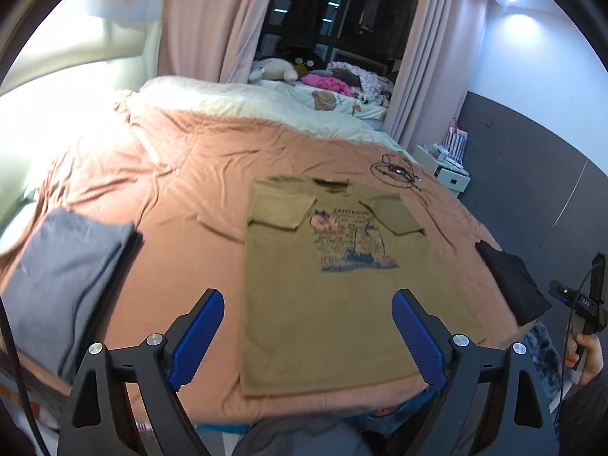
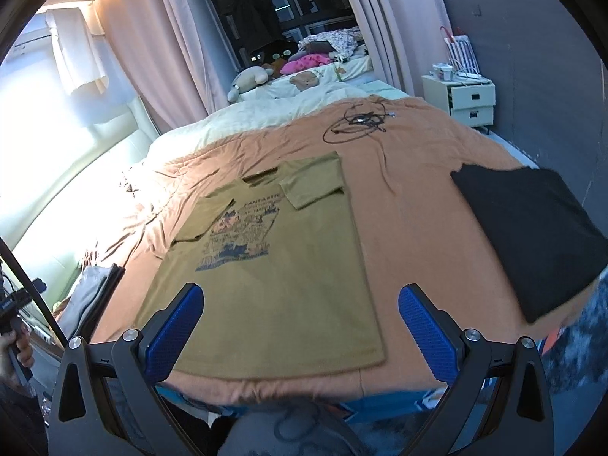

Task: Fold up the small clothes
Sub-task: 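Move both tools down toward the hem of the olive shirt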

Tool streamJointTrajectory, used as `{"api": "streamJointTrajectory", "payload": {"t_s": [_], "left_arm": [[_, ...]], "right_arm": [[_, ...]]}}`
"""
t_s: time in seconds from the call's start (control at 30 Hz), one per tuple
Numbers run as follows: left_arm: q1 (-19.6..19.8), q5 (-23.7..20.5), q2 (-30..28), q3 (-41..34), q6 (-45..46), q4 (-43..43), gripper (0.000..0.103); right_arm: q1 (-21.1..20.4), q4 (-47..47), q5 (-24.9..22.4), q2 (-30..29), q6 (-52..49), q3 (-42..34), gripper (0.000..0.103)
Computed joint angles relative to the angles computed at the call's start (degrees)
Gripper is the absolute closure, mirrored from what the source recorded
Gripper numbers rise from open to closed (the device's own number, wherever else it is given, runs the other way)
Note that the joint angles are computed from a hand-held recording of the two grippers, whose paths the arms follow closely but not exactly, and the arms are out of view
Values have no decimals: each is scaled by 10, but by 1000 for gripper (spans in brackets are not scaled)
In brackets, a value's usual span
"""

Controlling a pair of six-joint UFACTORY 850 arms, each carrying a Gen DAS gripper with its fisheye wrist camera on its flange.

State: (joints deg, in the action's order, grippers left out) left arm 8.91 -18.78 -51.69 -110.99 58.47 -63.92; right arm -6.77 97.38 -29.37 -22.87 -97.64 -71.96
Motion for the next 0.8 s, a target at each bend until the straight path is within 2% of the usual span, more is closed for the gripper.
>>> {"api": "streamJointTrajectory", "payload": {"t_s": [0.13,0.33,0.47,0.57,0.7,0.8], "left_arm": [[9,9,18,62,72,-73,17],[30,-25,17,107,155,-168,27],[40,-54,-13,93,112,-138,40],[47,-79,-41,78,81,-130,44],[56,-119,-84,38,18,-113,46],[57,-135,-113,4,-25,-93,47]], "right_arm": [[-4,28,5,11,-42,34,0],[-8,55,-3,14,-55,58,0],[-8,46,7,-1,-39,54,0],[-18,43,-23,-27,-11,37,1],[-31,-14,-66,-74,66,-2,25],[-38,-54,-85,-109,120,-39,26]]}}
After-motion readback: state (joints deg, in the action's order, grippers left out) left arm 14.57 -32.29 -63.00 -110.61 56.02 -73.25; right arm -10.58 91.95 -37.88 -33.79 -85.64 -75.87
